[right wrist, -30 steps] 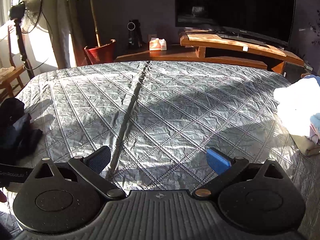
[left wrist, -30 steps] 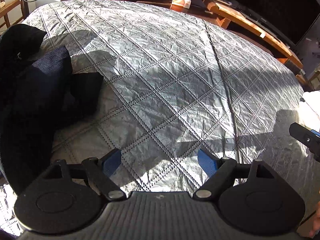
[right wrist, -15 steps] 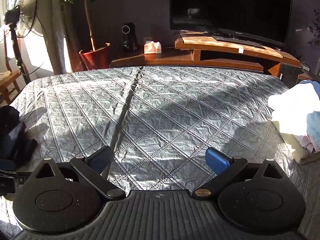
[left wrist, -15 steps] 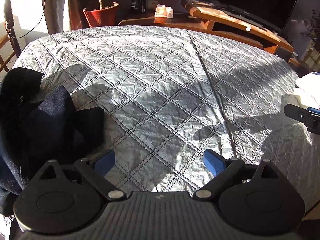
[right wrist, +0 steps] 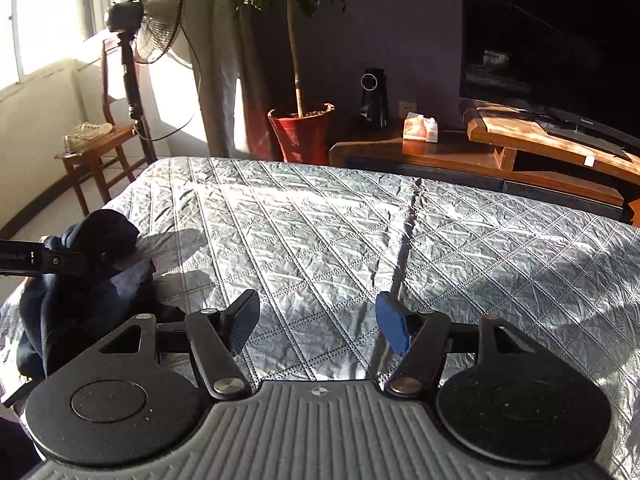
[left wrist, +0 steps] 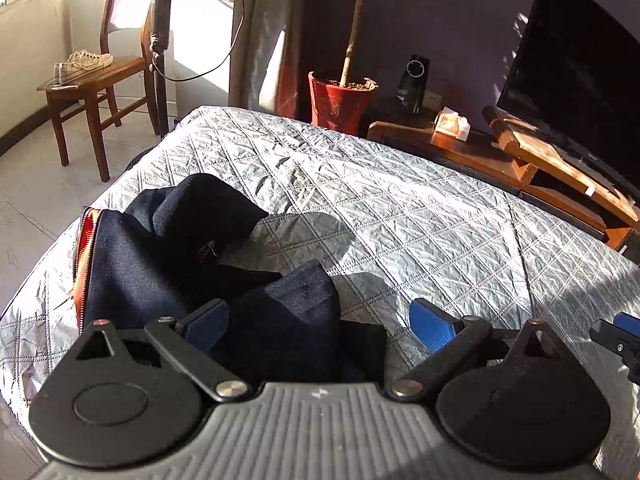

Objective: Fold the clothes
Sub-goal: 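Grasp the jacket's orange-lined zipper edge with the right gripper and lift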

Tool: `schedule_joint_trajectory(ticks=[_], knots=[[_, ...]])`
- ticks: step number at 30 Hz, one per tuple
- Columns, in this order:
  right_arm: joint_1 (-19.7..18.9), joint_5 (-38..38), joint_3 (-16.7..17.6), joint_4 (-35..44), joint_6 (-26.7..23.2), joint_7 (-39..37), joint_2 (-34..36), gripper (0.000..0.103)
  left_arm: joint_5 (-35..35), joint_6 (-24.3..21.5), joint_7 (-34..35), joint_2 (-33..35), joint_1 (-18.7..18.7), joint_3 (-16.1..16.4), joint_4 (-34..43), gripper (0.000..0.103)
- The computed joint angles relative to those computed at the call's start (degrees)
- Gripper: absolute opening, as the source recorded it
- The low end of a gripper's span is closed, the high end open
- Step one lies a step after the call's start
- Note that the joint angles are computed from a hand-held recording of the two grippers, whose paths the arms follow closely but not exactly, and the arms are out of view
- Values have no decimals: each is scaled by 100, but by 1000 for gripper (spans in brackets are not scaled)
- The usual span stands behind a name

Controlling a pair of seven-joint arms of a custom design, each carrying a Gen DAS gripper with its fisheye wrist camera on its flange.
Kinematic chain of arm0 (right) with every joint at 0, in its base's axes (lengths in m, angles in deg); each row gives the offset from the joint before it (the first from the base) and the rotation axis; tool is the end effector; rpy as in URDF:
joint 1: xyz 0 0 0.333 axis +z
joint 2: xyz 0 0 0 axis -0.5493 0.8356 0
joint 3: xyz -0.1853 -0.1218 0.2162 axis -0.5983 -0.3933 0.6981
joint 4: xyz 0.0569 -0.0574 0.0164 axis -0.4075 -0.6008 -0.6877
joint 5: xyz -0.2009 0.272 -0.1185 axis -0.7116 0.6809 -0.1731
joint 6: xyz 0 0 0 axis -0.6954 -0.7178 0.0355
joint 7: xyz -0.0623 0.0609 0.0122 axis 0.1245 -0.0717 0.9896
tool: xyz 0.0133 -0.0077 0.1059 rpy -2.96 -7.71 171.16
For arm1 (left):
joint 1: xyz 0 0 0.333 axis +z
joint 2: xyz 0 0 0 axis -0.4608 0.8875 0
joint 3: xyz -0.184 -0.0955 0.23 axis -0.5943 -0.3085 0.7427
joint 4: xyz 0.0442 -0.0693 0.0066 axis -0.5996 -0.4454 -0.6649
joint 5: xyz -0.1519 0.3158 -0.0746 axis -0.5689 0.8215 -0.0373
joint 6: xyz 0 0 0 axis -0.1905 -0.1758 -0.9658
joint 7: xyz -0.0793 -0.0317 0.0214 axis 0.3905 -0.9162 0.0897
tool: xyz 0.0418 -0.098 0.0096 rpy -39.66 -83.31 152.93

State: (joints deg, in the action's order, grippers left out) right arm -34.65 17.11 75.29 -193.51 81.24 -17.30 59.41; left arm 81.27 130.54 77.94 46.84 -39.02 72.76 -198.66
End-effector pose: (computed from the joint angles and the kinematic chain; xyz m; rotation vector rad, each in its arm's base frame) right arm 0.6223 -0.0272 0.4611 -1.8811 1.2703 -0.4730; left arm 0.5390 -0.2184 0.4930 -2.1594 1.2568 -0.6615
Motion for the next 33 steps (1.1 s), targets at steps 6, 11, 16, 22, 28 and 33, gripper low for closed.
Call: schedule_joint_trajectory(ticks=[6,11,16,22,28,33], knots=[[384,-367,352,974,-642,188,579,73,-67,174,-577,-636,351,139,-697,95],[744,-895,529,1849,-1064,818,1256,73,323,-1398,-1733,-999,484,-38,-788,95],[921,-1103,793,2235,-1392,1141,1621,71,-29,-1948,-2608,-1456,651,20,-1199,95],[1336,-1626,878,2835,-1971,1444,2028,69,-127,-2261,-3209,-1693,749,-63,-1430,95],[1760,-2363,786,3579,-2275,2205,2611,69,-228,-2241,-3525,-1802,763,-48,-1563,95],[1668,-2248,967,3273,-2033,2077,2451,1,-246,-2163,-3571,-1691,757,-67,-1473,95]])
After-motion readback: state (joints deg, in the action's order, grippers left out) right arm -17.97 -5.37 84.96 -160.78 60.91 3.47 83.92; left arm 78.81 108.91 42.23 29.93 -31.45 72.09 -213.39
